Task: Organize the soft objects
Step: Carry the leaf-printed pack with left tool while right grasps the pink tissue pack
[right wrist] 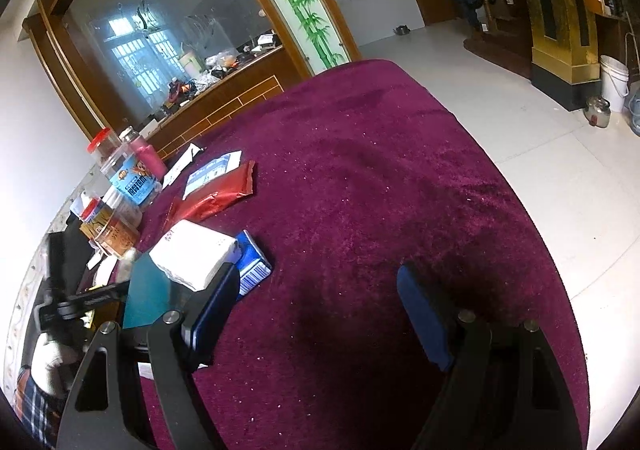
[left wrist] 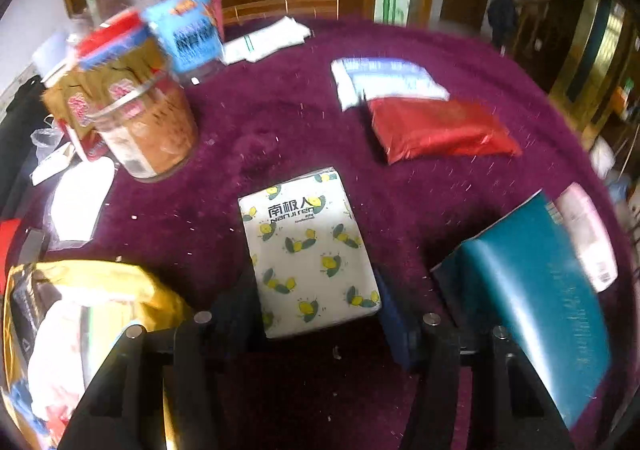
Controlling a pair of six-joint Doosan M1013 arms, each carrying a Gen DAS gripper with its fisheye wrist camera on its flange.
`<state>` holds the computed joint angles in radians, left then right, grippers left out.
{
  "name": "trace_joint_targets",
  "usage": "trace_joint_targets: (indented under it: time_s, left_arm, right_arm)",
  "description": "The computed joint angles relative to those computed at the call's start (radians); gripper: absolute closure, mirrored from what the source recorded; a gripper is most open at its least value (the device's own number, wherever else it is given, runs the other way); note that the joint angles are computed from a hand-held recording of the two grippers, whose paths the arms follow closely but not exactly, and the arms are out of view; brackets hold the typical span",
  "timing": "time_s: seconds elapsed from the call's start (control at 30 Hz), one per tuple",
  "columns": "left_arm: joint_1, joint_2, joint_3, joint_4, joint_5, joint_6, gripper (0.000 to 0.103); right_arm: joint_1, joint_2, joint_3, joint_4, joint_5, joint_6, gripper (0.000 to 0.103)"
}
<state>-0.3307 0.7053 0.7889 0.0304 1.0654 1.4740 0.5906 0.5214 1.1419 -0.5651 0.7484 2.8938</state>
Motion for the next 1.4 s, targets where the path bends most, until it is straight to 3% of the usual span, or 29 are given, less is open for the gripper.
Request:
trace_joint_targets:
  time_s: [0.13, 0.27, 0.5, 0.63, 0.77, 0.87, 0.9, 1.0, 1.07, 1.13, 1.4]
  left_arm:
    - [0.017, -0.089, 0.112, -0.133, -0.092, 0.058, 0.043]
    - [0.037, -0.210, 0.268, -0.311, -0.172, 0.206, 0.043]
    - [0.091, -0.369, 0.469, -0.566, -0.187, 0.418, 0.043]
    - [0.118, -0.432, 0.561, -0.623, -0.248, 0.487, 0.043]
    - [0.152, -0.481, 0.644, -0.672, -0.315, 0.509, 0.043]
    - [0.179, -0.509, 0.691, -0.644, -0.365, 0.477, 0.043]
    - [0.190, -0.513, 0.699, -0.632, -0.371, 0.458, 0.043]
    - [0.228, -0.520, 0.717, -0.588, -0.375, 0.376, 0.043]
    - [0.252, -0.525, 0.732, -0.565, -0.381, 0.325, 0.043]
    - [0.272, -0.534, 0.753, -0.564, -0.394, 0.303, 0.043]
    - [0.312, -0.544, 0.803, -0.520, -0.423, 0.198, 0.043]
  right_arm:
    - [-0.002, 0.000, 0.003, 0.017, -0.015, -0.018, 0.023]
    - [-0.009, -0.001, 0.011, 0.114, -0.083, -0.114, 0.023]
    - [-0.015, 0.034, -0.074, 0.420, -0.108, -0.365, 0.023]
    - [-0.024, 0.105, -0.224, 0.536, 0.017, -0.407, 0.016]
    - [-0.025, 0.205, -0.417, 0.487, 0.187, -0.354, 0.016]
    - [-0.026, 0.291, -0.574, 0.496, 0.319, -0.357, 0.016]
    - [-0.024, 0.333, -0.652, 0.486, 0.392, -0.357, 0.016]
    - [-0.017, 0.402, -0.777, 0.461, 0.507, -0.345, 0.016]
    - [-0.016, 0.403, -0.772, 0.455, 0.500, -0.341, 0.026]
    - [-0.011, 0.378, -0.726, 0.432, 0.459, -0.324, 0.029]
    - [0.038, 0.284, -0.611, 0.338, 0.338, -0.370, 0.029]
